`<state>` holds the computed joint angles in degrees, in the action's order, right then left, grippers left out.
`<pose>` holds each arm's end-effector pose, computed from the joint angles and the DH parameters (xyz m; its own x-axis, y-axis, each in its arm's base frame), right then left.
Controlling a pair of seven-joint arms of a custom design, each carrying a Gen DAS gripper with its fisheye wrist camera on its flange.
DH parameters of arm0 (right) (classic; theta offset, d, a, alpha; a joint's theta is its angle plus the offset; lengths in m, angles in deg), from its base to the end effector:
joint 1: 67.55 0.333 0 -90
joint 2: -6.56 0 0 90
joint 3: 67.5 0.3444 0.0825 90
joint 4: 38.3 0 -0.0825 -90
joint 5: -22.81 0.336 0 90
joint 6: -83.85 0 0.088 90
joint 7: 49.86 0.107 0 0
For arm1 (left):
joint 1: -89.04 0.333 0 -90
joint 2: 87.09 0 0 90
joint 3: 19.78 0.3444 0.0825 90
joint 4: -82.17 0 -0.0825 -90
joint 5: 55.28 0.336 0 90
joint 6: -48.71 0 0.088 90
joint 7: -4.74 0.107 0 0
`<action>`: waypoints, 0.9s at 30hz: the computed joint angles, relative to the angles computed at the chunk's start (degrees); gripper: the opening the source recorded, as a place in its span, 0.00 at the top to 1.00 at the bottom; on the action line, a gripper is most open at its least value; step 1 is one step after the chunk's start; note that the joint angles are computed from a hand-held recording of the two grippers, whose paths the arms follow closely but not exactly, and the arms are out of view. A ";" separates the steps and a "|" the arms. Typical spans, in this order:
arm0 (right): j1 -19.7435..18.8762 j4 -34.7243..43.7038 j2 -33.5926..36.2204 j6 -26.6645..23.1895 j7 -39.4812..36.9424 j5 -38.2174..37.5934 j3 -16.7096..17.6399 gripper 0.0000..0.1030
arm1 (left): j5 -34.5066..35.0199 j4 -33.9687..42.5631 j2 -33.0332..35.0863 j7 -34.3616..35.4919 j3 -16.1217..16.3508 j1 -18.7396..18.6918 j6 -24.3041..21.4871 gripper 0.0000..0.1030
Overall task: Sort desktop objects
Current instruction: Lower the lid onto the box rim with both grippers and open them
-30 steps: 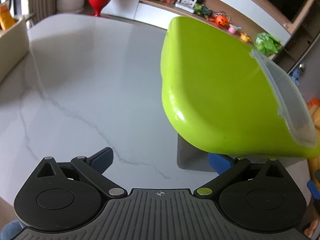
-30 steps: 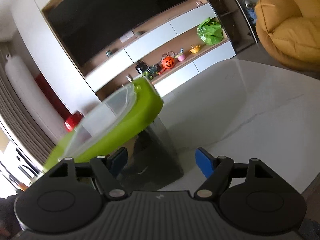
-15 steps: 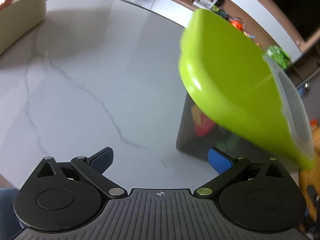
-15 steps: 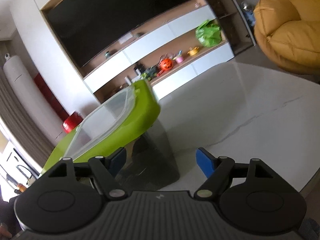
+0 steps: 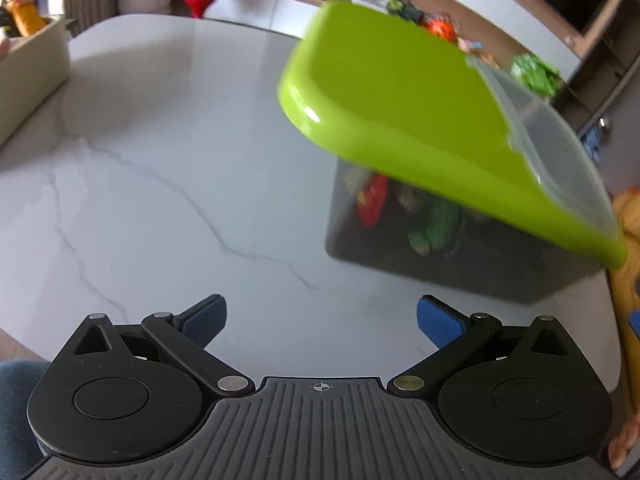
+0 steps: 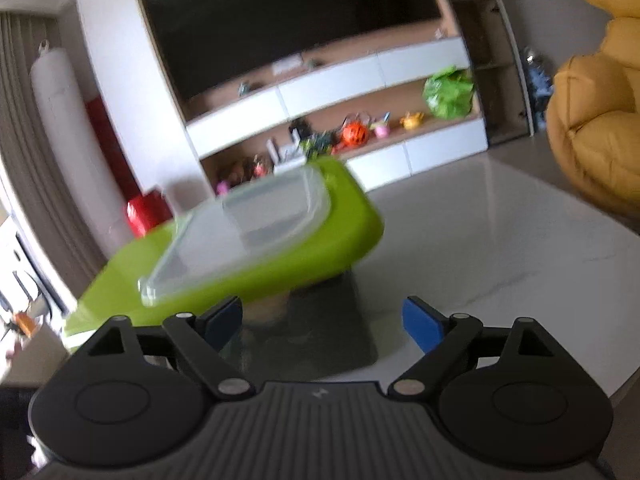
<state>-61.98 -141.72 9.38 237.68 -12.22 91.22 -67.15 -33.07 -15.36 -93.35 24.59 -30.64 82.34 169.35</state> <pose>0.5777 0.0301 0.6317 0.3396 -0.8550 -0.3921 -0.5407 0.1636 -0.8252 0.4915 -0.1444 0.7121 0.6281 -0.7239 0.2856 -0.5294 -0.6664 -0.5250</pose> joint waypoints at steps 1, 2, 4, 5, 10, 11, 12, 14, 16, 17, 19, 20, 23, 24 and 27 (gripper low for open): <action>-0.29 0.53 0.09 -0.07 -0.05 2.36 -0.12 0.14 | 0.58 -0.56 -0.61 -1.03 0.17 0.29 0.49 0.00; -0.80 1.03 0.19 -0.74 -0.38 5.82 -0.34 0.14 | 1.14 -1.55 -1.57 -2.54 0.42 0.72 1.62 0.00; -2.11 1.29 0.28 -2.01 -2.46 16.66 -0.89 0.12 | 1.19 -5.57 -4.40 -6.33 1.36 1.90 7.19 0.00; -2.65 1.48 0.56 -2.47 -2.90 21.09 -1.20 0.12 | 1.24 -8.63 -6.45 -9.30 1.88 2.80 11.68 0.00; -5.68 7.09 6.35 -10.81 8.69 16.25 -1.91 0.22 | -0.60 -14.31 -8.88 -16.04 3.60 6.33 25.54 0.00; -6.19 8.32 7.48 -11.83 9.93 15.92 -1.47 0.23 | -1.78 -11.69 -7.11 -12.73 3.99 6.13 23.48 0.00; -6.55 9.75 8.69 -12.66 11.19 15.18 -0.98 0.26 | -1.47 -7.78 -4.63 -9.11 3.70 6.21 19.33 0.00; -6.53 13.01 11.05 -13.70 14.11 9.80 -0.12 0.44 | 1.64 0.59 0.87 -3.93 2.64 6.43 11.17 0.00; -6.33 15.14 12.51 -13.25 15.52 5.49 0.95 0.58 | 3.32 4.97 4.28 -0.69 2.80 6.18 10.24 0.00; -6.35 15.39 12.60 -12.37 15.24 4.95 1.59 0.59 | 3.84 7.34 5.96 0.96 2.85 5.90 9.38 0.00; -6.30 16.10 12.84 -11.10 15.29 3.18 2.34 0.58 | 5.81 12.43 9.42 4.44 2.91 4.99 6.68 0.00; -6.52 16.60 13.16 -11.08 15.23 2.74 2.66 0.58 | 6.78 14.27 10.78 5.69 3.03 4.46 5.64 0.00; -7.31 18.75 14.65 -11.97 15.76 1.56 3.39 0.58 | 7.97 17.84 13.76 8.33 3.75 3.38 5.41 0.00; -7.58 19.36 15.10 -12.30 16.01 1.23 3.61 0.58 | 8.18 19.02 14.69 8.99 4.00 3.08 5.27 0.00; -8.17 20.13 15.78 -12.21 16.23 0.89 4.23 0.58 | 9.38 24.43 18.22 11.37 4.67 1.75 3.19 0.00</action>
<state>-70.15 -121.60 25.16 225.47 4.01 92.11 -62.92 -23.69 9.07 -75.13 35.96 -25.97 84.10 172.53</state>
